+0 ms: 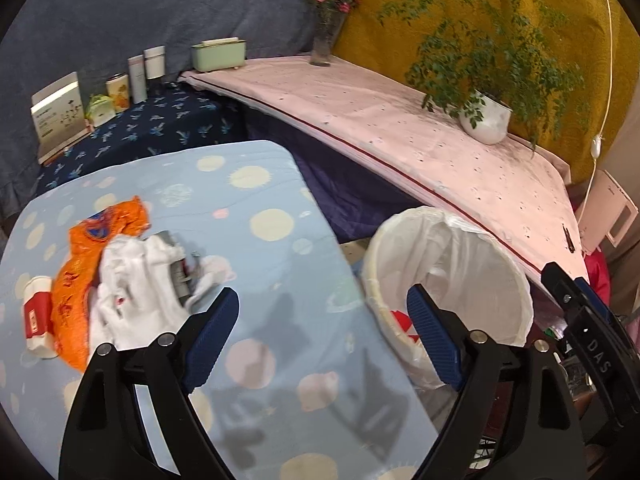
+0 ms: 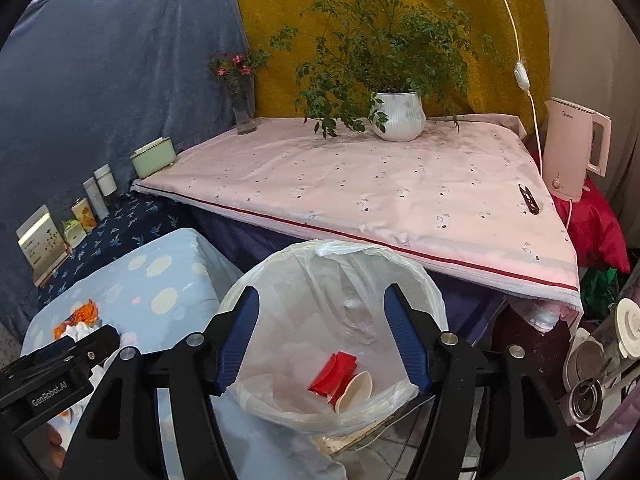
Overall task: Collect trash
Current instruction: 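Open both grippers to drop the envelope and cup into the bin, then move both grippers back over the trash pile on the table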
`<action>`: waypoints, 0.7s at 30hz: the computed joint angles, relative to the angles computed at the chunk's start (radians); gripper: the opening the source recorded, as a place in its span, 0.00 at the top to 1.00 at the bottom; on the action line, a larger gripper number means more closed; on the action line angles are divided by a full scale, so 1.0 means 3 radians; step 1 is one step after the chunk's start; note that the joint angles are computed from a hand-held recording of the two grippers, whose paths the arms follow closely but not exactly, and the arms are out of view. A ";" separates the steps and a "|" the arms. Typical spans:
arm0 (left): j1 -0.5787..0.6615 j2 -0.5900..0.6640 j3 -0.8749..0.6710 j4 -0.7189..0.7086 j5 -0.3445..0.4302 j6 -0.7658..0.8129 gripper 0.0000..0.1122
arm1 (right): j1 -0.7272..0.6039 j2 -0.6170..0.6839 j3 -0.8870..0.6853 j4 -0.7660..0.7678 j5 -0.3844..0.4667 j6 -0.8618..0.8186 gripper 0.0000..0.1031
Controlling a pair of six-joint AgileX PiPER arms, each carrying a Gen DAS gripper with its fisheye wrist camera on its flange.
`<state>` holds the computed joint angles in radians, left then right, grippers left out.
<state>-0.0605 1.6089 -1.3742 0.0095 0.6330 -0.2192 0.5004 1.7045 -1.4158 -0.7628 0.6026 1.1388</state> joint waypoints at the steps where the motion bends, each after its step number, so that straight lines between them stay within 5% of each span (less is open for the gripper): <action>1: 0.0048 -0.0052 0.0052 -0.0018 0.0003 0.0011 0.27 | 0.0050 -0.0012 -0.0010 0.0003 0.0019 -0.0001 0.37; 21: 0.1310 -0.0777 0.0887 -0.0141 -0.0035 0.0523 0.18 | 0.1074 0.0333 -0.0513 0.0134 0.0349 -0.0133 0.31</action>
<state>0.3326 1.3757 -1.1081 -0.0327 0.6224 -0.0623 0.8226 1.8043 -1.5699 -0.7225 0.7073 1.0989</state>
